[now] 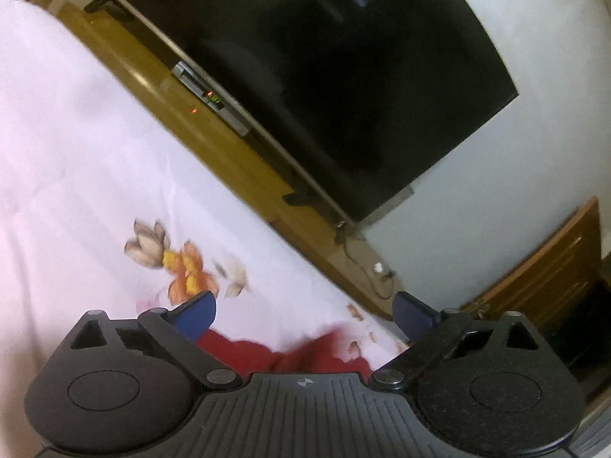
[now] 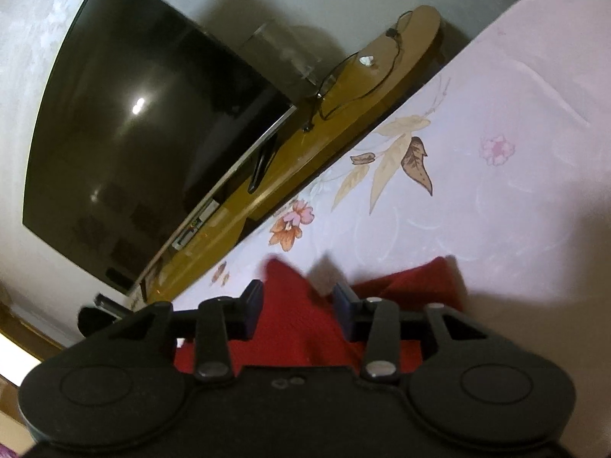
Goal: Fold small clothes
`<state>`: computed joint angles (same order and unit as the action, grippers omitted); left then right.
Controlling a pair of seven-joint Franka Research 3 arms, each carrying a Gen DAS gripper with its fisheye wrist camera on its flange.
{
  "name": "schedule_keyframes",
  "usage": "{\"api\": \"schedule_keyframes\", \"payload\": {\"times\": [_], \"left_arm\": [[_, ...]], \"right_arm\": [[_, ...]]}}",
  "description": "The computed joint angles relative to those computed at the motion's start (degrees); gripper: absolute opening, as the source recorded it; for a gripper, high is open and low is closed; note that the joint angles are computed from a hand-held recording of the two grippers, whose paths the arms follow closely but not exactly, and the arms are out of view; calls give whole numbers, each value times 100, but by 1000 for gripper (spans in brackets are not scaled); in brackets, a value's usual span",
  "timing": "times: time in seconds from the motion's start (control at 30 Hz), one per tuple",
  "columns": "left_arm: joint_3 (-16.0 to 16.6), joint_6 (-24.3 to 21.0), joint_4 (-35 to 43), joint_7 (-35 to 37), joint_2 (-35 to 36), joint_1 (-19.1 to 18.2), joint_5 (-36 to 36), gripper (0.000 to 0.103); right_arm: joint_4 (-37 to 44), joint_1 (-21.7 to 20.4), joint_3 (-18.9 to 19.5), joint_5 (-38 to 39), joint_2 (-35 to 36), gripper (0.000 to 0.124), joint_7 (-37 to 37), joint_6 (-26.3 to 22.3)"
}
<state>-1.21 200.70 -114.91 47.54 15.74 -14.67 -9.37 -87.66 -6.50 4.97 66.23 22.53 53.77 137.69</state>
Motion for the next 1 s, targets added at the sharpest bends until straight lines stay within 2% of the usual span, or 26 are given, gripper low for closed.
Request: {"api": "schedule_keyframes", "payload": {"times": [0.03, 0.07, 0.13, 0.2, 0.23, 0.3, 0.33, 0.4, 0.43, 0.47, 0.57, 0.63, 0.73, 0.8, 0.83, 0.87, 0.9, 0.93, 0.97, 1.0], "left_arm": [[-34, -234, 30, 86, -67, 75, 197, 92], [101, -573, 89, 346, -140, -38, 345, 83], [124, -1279, 239, 643, -238, -45, 860, 78], [721, -1914, 436, 634, -240, -619, 1557, 76], [871, -2163, 531, 550, -222, -764, 1904, 76], [677, -2753, 749, 821, -156, -655, 2039, 76], [733, -3010, 869, 733, -102, -724, 2456, 76], [977, -3400, 1052, 464, -83, -986, 3352, 48], [936, -3425, 1059, 460, -112, -942, 3486, 24], [893, -3510, 1089, 358, -145, -893, 3531, 15], [943, -3769, 1142, 21, -177, -930, 4273, 14], [952, -3692, 1074, -249, -212, -911, 4720, 15], [857, -3667, 1040, -609, -243, -796, 5030, 21], [865, -3700, 980, -1050, -357, -806, 5449, 42], [946, -3787, 958, -1534, -439, -898, 5913, 51], [952, -3891, 885, -2273, -623, -927, 6676, 51], [1108, -3746, 814, -2792, -742, -1053, 7131, 51], [1064, -3470, 825, -2929, -765, -981, 7186, 51], [819, -3229, 949, -2664, -666, -779, 6909, 51], [664, -3032, 1078, -2093, -534, -697, 6425, 51]], "right_arm": [[-11, 16, -11, -60, -9, 41, -25, 15], [-23, 27, -17, -123, -30, 41, -95, 14], [-46, 60, -11, -196, -71, 41, -254, 49], [-49, 166, -30, -411, -115, 42, -435, 202], [-25, 250, -64, -617, -107, 45, -424, 299], [28, 431, -138, -1171, -81, 54, -345, 486], [86, 482, -163, -1441, -44, 55, -292, 441], [242, 686, -312, -2333, 63, 35, 31, 277], [306, 740, -337, -2678, 104, 22, 71, 144], [219, 774, -312, -2866, 59, 19, -56, 226], [10, 772, -249, -2957, -64, 13, -121, 562], [-160, 811, -266, -3072, -153, 10, -114, 859], [-97, 824, -296, -3261, -68, 11, 106, 773], [-77, 815, -279, -3285, -72, 17, 247, 744], [-136, 790, -258, -3254, -141, 22, 220, 789], [-365, 757, -196, -3130, -316, 26, 17, 1038], [-517, 732, -155, -3032, -453, 26, -181, 1204], [-746, 634, -10, -2691, -664, 26, -662, 1353], [-876, 555, 114, -2312, -809, 26, -1167, 1334], [-921, 560, 169, -2087, -893, 26, -1541, 1193]]}}
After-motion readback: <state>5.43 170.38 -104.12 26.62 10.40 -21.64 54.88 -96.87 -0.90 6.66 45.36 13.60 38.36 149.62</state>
